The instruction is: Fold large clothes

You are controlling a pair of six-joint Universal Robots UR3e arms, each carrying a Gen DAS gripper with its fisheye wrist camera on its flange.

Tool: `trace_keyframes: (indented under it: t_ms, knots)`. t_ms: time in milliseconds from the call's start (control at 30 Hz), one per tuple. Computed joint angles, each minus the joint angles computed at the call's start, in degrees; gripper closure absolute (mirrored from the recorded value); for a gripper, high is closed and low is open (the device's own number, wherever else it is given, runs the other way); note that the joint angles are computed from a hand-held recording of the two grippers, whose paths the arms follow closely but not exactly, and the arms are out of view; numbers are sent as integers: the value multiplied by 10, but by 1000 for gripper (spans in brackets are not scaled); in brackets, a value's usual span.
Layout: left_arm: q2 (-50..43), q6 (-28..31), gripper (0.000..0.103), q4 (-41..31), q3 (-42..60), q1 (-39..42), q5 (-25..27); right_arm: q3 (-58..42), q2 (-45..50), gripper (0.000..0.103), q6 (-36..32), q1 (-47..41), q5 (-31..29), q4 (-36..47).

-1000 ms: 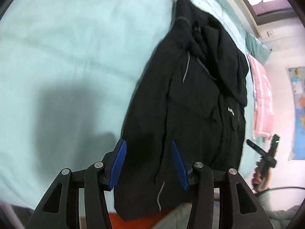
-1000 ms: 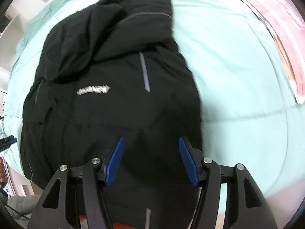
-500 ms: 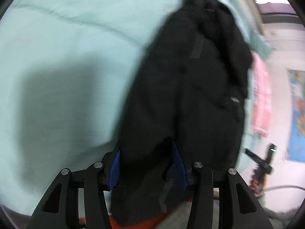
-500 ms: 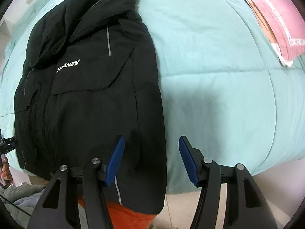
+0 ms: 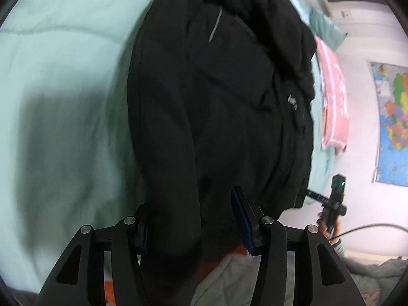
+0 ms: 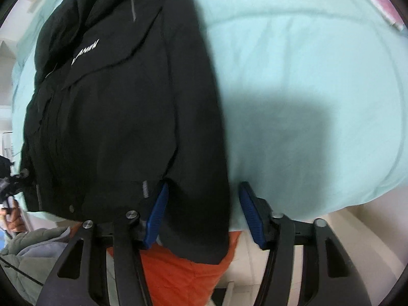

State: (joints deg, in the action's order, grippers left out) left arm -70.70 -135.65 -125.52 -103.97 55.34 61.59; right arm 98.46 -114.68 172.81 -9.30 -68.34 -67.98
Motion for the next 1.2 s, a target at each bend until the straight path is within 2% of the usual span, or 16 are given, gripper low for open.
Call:
trace_keyframes:
  t_ms: [167,267,333,400,500,533,567,600,667,700,833,967,1033,1133,1167,1200]
  knots:
    - [24,79,50,-108,24,38,-22,-78,2,65,-14,35,50,20]
    - [22,40,50,-62,11,4,-7,-55,5,65,2,42,38,7]
    - [21,-7,50,-2,-15,-38,13,-36,10,64,29,53,21,-8]
    - [20,-38,50,43,-38,-76,39,-16,2,56,22,37,11,-2]
    - [24,-61,50,63,-69,-97,36,24,-5,50,23,24,13,-4]
    - [32,-71,53,70,-75,-101,31,27,-8,50,23,21,22,-1]
    - [36,-82,71,76,-70,-109,19,22,-15,53,23,20,29,-1]
    - [41,-78,89,66,-61,-101,18,12,-17,66,24,22,31,-2]
    - [39,-63,93,28,-27,-78,-5,-14,-23,82,24,14,31,3]
    - [41,-46,93,-2,-5,-62,-22,-31,-31,85,21,-2,41,13]
    - [7,16,93,-119,121,-31,-91,-127,-12,88,-5,-50,92,50]
    - [-70,53,93,-207,284,-10,-198,-216,51,88,12,-44,145,36]
    - [-108,35,93,-210,351,-22,-248,-258,72,89,16,-51,170,37]
    - [-164,32,93,-222,440,-21,-286,-344,122,89,13,-69,214,43]
    - [-168,-8,93,-183,439,-42,-298,-373,138,89,12,-73,228,45]
    - [-177,-21,93,-175,452,-44,-301,-403,153,88,23,-69,230,34]
